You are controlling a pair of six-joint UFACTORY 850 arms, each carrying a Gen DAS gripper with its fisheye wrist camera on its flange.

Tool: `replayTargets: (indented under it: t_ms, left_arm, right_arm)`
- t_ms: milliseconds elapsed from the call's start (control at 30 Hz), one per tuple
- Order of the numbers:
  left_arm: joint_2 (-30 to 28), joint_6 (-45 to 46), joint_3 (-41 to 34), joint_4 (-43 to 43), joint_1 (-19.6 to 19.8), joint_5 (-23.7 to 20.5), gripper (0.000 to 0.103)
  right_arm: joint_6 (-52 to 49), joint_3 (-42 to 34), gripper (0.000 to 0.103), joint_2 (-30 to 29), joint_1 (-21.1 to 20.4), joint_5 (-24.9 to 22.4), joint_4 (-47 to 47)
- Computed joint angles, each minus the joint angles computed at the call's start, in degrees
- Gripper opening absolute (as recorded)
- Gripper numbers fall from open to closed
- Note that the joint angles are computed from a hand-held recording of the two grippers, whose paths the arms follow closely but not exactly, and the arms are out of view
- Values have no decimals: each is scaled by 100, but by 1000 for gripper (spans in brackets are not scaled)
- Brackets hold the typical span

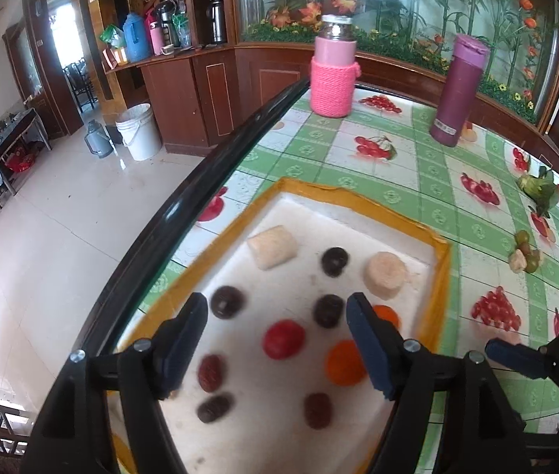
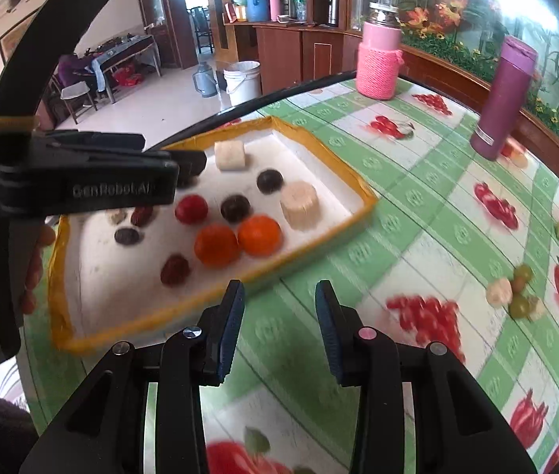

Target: Organize fruits

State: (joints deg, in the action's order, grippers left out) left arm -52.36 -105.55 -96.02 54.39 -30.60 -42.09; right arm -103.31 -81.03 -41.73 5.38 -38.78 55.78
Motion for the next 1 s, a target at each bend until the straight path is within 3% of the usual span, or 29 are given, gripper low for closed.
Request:
replayTargets:
  t_ms: [233, 333, 400, 500, 667, 833, 1000]
  left_arm:
    - [-280, 26, -645, -235, -415, -476, 83]
    - [-188, -374, -451, -94, -570, -304, 90]
    - [-82, -754, -206, 40, -672, -339, 94]
    - [144, -1317, 291, 124, -794, -397, 94]
    - [264, -1429, 646, -199, -962, -928, 94]
    - [569, -1908, 1267, -293, -905, -187, 98]
    - [581, -2079, 1352, -285, -1004, -466, 98]
  right_arm:
    - [-149, 103, 39, 88, -537, -234, -174]
    - [-143, 144, 50, 98, -641, -398, -210]
    - [-316, 280, 64, 176, -657, -420, -103]
    - [-743, 631, 71, 388, -636, -338, 124]
    - [-949, 1165, 89, 733, -508, -23, 501]
    - [-1417, 1665, 93, 1023, -426, 269, 1122]
    - [-2120, 2056, 95, 1244, -447, 356, 1888]
